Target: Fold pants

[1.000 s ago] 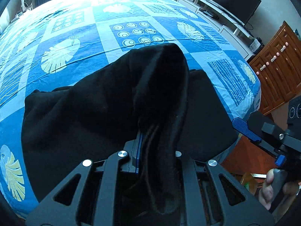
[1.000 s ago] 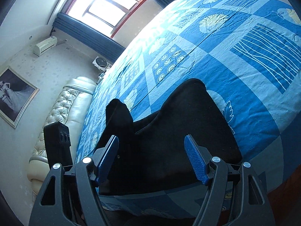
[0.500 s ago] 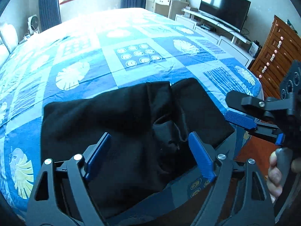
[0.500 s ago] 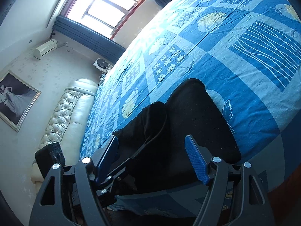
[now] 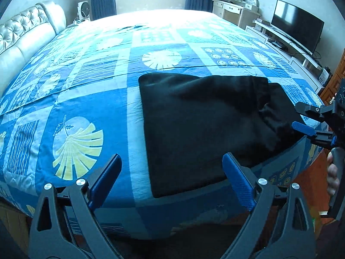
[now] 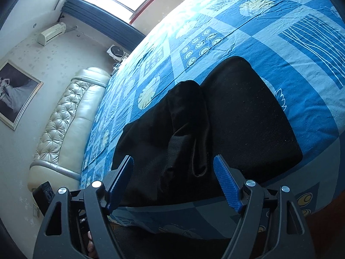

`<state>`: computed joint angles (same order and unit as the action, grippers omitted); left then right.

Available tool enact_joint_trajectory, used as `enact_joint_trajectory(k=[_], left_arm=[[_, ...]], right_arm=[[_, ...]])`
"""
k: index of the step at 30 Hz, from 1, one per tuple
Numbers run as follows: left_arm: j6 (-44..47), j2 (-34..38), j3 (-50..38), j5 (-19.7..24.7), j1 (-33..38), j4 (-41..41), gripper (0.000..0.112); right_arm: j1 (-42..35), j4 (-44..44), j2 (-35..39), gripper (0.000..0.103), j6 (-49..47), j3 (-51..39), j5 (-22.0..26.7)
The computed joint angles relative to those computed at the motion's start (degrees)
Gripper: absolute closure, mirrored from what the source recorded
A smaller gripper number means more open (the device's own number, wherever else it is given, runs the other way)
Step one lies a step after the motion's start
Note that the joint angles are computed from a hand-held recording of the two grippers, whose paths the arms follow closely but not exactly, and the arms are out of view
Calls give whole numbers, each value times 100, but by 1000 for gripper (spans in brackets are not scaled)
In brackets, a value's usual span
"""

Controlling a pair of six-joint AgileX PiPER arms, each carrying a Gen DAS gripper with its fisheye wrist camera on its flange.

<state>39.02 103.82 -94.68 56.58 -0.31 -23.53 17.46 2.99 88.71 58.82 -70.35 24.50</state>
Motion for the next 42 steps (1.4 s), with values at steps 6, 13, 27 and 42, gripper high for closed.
enact_joint_trajectory(k=[6, 13, 27, 42], left_arm=[[170, 148, -53, -97, 262, 21, 18], [279, 201, -99, -45, 325, -56, 18], [211, 380, -317, 211, 452, -199, 17], [93, 570, -562, 378, 540, -227, 15]], right_arm=[[-119, -273, 318, 27, -118, -473, 542], [-502, 521, 758, 26, -874, -856, 876], [-564, 877, 1226, 24, -1440, -1574, 1423], [-461, 1784, 1794, 84, -2250, -2204, 1698]])
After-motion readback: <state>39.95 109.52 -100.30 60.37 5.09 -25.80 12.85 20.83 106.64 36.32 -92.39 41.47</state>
